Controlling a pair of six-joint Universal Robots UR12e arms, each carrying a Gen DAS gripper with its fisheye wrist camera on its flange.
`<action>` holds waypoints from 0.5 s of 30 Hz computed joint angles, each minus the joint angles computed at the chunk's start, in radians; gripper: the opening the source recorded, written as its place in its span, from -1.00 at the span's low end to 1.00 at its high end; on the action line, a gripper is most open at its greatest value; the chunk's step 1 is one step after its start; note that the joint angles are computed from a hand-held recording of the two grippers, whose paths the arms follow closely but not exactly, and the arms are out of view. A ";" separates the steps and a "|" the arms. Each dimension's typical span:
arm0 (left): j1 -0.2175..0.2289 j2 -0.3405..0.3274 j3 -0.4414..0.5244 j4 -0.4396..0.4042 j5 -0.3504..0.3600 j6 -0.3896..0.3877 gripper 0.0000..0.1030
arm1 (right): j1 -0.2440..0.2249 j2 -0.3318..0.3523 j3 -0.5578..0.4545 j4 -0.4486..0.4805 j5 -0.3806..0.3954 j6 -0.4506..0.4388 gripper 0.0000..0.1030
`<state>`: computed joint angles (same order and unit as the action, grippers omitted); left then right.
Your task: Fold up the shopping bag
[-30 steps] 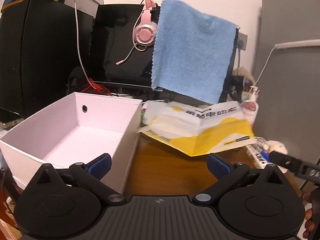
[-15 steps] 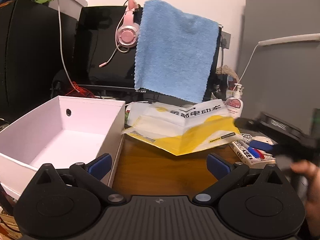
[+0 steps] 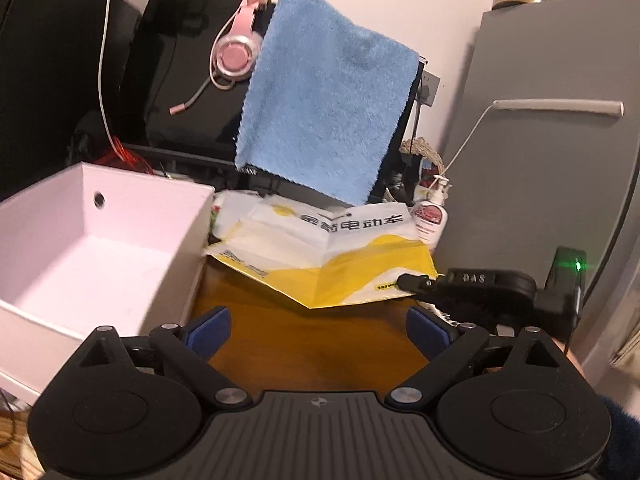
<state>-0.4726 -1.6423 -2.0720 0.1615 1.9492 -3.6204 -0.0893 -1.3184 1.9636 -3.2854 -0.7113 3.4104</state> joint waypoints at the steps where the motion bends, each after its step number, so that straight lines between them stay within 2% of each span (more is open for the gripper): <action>1: 0.001 0.000 -0.001 0.001 -0.007 -0.008 0.85 | -0.005 -0.005 0.006 -0.003 0.005 -0.007 -0.89; 4: 0.005 0.001 0.000 0.000 -0.035 -0.011 0.85 | -0.020 -0.016 0.017 -0.004 0.020 -0.011 -0.93; 8: 0.002 0.003 0.003 -0.004 -0.053 0.021 0.85 | -0.054 -0.031 0.035 0.036 0.103 -0.010 -0.95; 10: 0.001 0.002 0.003 -0.006 -0.053 0.028 0.85 | -0.072 -0.054 0.059 0.089 0.132 -0.056 -0.95; 15: 0.017 0.012 -0.002 -0.036 -0.103 0.008 0.84 | -0.118 -0.125 0.126 0.230 0.152 -0.221 -0.95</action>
